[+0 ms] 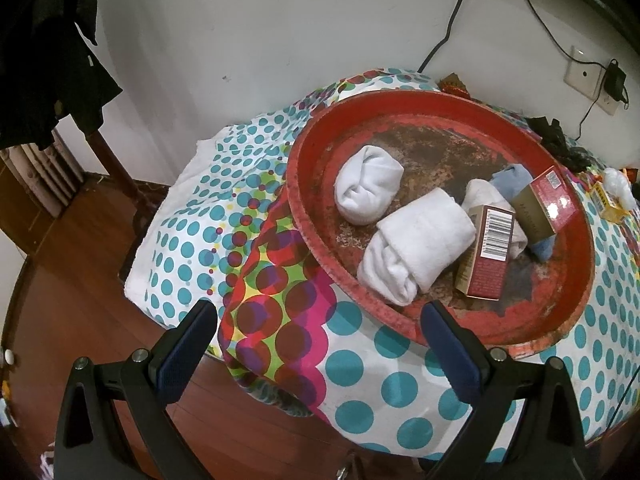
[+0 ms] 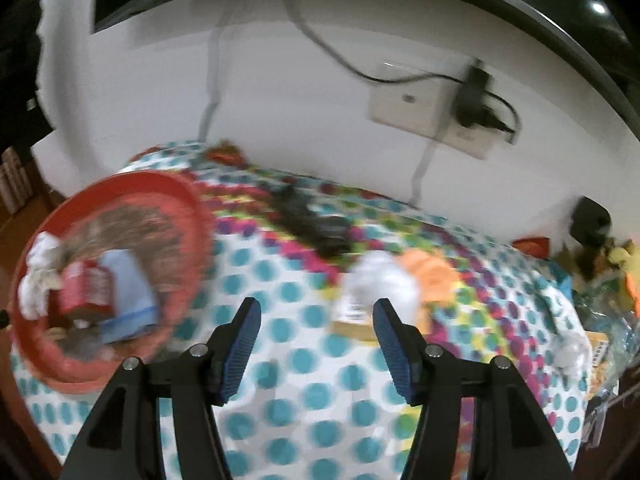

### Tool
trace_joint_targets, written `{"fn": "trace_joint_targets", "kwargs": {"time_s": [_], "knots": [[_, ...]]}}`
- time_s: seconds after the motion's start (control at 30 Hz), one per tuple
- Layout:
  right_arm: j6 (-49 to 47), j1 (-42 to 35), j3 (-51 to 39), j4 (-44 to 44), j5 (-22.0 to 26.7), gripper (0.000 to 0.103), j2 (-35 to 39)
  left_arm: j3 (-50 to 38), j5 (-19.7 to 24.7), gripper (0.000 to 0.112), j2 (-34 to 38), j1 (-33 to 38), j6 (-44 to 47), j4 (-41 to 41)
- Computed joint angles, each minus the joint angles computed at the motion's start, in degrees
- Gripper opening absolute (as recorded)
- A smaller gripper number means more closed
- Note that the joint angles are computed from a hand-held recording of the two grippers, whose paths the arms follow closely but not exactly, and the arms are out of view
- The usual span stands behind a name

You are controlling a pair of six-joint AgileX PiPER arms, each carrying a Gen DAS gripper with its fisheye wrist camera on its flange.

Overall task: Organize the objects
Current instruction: 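Move the left tool to the yellow box while the right tool moves to the plastic bundle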

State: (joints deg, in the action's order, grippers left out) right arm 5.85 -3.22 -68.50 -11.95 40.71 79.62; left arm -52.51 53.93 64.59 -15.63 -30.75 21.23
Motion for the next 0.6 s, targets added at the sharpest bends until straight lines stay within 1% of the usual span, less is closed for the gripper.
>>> {"fn": "trace_joint_targets", "kwargs": {"time_s": [0.03,0.1,0.13,0.2,0.27,0.3,0.4,0.5,0.6], "knots": [[3.08,1.37,-2.84,-2.10,0.78,0.060,2.84,-0.08,0.15,0.102,-0.06,-0.29,-0.27,0.26],[4.57,1.61,-7.61,-2.75,2.31,0.060,7.14,-0.11,0.50,0.102,0.07,-0.53,-0.67,0.51],[7.56,4.18,-10.40,-4.26,2.18,0.060,10.77,-0.16,0.63,0.102,0.21,-0.60,-0.83,0.53],[10.68,5.10,-12.46,-6.61,2.08,0.060,14.08,-0.22,0.95,0.102,0.56,-0.92,-0.96,0.34],[15.66,8.86,-20.40,-9.11,3.62,0.060,21.80,-0.45,1.44,0.102,0.74,-1.79,-1.54,0.69],[16.09,9.55,-22.84,-9.02,4.20,0.060,23.80,-0.63,1.76,0.102,0.86,-2.44,-2.12,1.22],[15.56,9.25,-24.63,-9.16,4.27,0.060,26.06,-0.97,2.24,0.102,0.95,-3.97,-2.70,1.82],[18.97,11.79,-28.61,-12.52,4.08,0.060,31.60,-1.33,2.41,0.102,1.55,-4.81,-2.93,1.77],[23.68,14.97,-32.78,-15.67,3.49,0.059,37.03,-2.18,3.81,0.102,2.68,-6.55,-4.56,3.29]]}}
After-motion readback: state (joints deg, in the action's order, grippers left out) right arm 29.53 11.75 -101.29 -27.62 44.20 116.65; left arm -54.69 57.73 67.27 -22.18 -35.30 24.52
